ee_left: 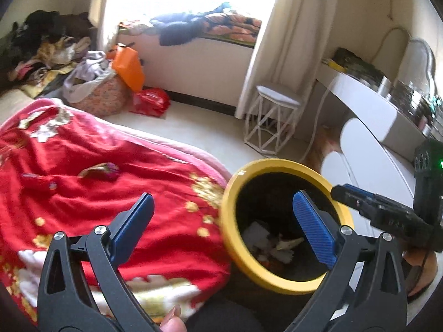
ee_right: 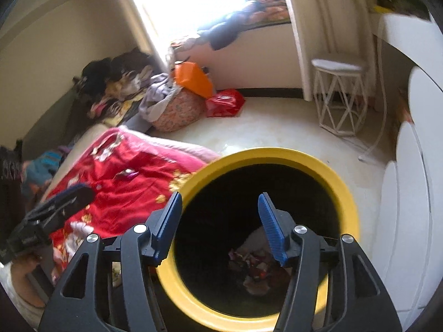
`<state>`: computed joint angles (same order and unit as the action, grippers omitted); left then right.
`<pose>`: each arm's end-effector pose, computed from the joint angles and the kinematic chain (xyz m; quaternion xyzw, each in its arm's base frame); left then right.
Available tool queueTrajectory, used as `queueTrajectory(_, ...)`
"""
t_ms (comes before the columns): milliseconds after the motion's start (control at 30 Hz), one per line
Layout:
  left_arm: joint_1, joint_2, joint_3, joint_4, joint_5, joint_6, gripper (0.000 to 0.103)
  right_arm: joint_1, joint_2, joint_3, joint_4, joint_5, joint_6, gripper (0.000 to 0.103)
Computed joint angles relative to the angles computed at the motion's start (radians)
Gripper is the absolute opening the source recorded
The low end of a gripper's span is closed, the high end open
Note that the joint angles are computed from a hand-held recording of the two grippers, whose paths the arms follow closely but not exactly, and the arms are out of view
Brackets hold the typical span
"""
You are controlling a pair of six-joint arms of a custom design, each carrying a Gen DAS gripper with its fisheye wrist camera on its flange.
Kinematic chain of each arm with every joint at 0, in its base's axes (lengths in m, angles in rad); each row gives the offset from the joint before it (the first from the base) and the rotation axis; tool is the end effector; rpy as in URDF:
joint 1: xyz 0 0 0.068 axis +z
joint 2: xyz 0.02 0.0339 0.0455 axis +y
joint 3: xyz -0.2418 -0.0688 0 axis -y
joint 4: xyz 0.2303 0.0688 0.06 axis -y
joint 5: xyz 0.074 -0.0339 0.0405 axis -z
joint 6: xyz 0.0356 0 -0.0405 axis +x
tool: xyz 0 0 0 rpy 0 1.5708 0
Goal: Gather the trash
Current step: 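Move both open grippers back over the red tube and gold wrapper on the bedspread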
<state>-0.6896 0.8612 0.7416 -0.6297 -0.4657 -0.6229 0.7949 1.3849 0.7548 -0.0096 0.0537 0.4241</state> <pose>0.1458 -0.0995 0.2570 -0.0623 0.8947 -0.0694 0.4369 0.2007 0.2018 0.1985 -0.1528 0.8802 0.2372 0.3817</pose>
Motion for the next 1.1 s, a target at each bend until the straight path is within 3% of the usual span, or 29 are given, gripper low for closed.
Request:
queueTrajectory(300, 0.153, -0.215, -0.021, -0.131, 0.008, 0.04, 0.092, 0.167, 0.181, 0.217, -0.034, 0.057, -0.039, 0.059)
queueTrajectory(567, 0.406, -0.376, -0.036, -0.217, 0.14, 0.135, 0.092, 0.262, 0.33, 0.41, -0.08, 0.082, -0.071, 0.063)
queueTrajectory(667, 0.574, -0.422, -0.036, -0.237, 0.249, 0.214, 0.092, 0.284, 0.391, 0.491, -0.109, 0.089, -0.087, 0.064)
queueTrajectory(800, 0.887, -0.459, -0.045, -0.25, 0.478, 0.355, 0.092, 0.306, 0.496, 0.627, -0.153, 0.09, -0.111, 0.064)
queueTrajectory(900, 1.143, -0.454, -0.049, -0.258, 0.667, 0.465, 0.092, 0.317, 0.568, 0.713, -0.173, 0.088, -0.126, 0.064)
queueTrajectory(1100, 1.509, -0.392, -0.06, -0.261, 0.926, 0.645, 0.092, 0.327, 0.707, 0.884, -0.225, 0.078, -0.145, 0.064)
